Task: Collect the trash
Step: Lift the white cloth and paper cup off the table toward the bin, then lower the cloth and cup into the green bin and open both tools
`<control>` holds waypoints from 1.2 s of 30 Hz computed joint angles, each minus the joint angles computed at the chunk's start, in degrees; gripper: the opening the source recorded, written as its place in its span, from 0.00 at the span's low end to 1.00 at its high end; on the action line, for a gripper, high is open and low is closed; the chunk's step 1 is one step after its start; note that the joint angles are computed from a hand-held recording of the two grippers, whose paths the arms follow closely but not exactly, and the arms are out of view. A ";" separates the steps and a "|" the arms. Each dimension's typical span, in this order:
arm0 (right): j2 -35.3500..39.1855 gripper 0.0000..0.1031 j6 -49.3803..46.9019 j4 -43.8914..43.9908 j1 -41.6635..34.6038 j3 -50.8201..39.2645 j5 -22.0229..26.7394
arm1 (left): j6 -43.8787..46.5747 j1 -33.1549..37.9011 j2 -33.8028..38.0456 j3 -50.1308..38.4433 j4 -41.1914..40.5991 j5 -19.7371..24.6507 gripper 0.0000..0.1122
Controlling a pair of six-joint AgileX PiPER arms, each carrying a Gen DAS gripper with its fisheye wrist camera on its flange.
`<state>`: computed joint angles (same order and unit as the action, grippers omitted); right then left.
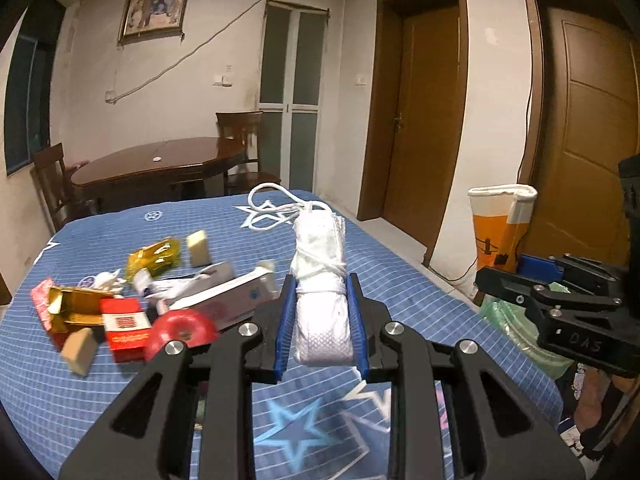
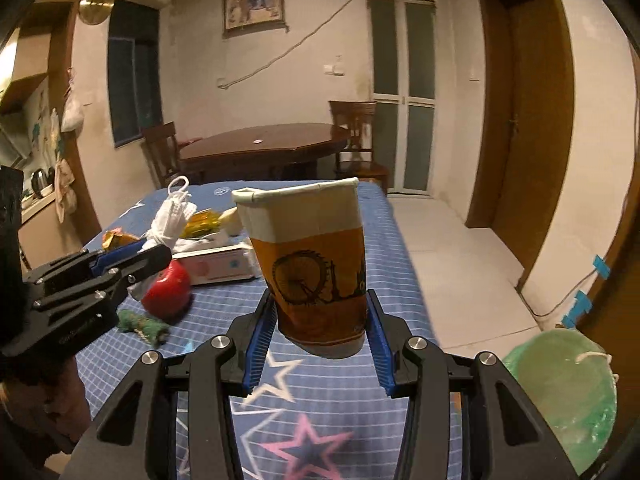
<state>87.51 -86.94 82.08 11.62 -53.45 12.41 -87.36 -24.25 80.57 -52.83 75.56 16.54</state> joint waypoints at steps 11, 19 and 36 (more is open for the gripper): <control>-2.96 0.44 -1.29 -3.15 -16.68 0.65 9.89 | 4.85 -8.05 8.54 -10.68 -4.56 2.39 0.21; 1.50 0.44 3.59 -13.50 -35.30 -7.14 20.29 | 19.53 -13.37 18.48 -23.36 -17.44 1.10 0.21; 30.79 0.44 24.50 -39.50 -50.74 -38.37 33.26 | 73.28 -16.62 44.84 -58.30 -70.92 10.58 0.21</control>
<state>118.29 -62.44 42.59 -39.12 -91.82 45.67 -14.08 -40.88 125.41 -111.13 4.64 27.12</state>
